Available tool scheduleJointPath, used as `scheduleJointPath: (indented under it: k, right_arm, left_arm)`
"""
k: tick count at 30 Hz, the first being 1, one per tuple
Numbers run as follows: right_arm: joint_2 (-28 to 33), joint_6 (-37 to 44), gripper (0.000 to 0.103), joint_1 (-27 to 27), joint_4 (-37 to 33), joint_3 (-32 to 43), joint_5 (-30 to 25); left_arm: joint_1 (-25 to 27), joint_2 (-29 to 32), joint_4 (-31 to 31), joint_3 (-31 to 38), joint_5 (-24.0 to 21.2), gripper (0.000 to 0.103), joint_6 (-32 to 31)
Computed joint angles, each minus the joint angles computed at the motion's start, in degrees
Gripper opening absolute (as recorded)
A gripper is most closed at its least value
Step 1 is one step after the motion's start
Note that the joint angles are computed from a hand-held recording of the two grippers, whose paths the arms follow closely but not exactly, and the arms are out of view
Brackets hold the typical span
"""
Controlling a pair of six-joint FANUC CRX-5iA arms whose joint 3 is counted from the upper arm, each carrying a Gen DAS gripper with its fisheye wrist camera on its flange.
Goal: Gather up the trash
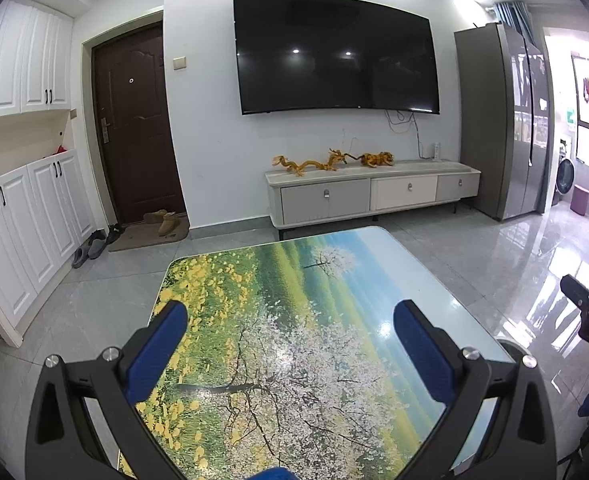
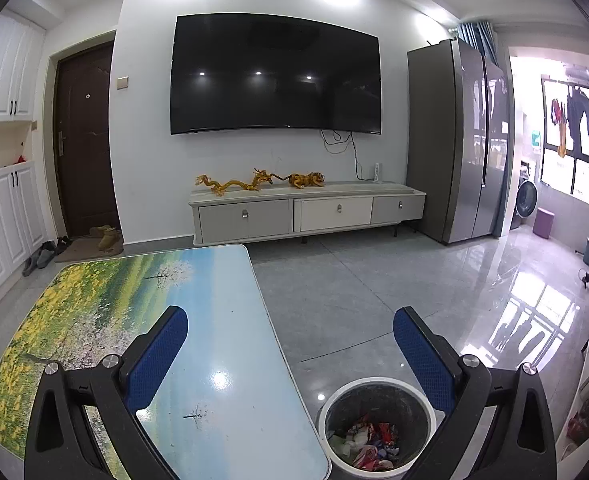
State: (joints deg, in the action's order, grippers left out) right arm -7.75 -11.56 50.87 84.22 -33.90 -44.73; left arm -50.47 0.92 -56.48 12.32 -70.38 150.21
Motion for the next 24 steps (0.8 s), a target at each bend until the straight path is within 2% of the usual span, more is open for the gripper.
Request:
scheduleJointPath:
  k: [17,24]
  right_arm:
    - [-0.2,0.6,0.103,-0.6,-2.7,-0.2,-0.1]
    - [-0.3,-3.8,0.103,-3.5,0.9,-1.0,4.0]
  left_arm:
    - [1.7,2.7,2.4,1.5,3.8,0.103,-2.5]
    - [2.0,3.9,2.3,1.8,4.3,0.103,-2.5]
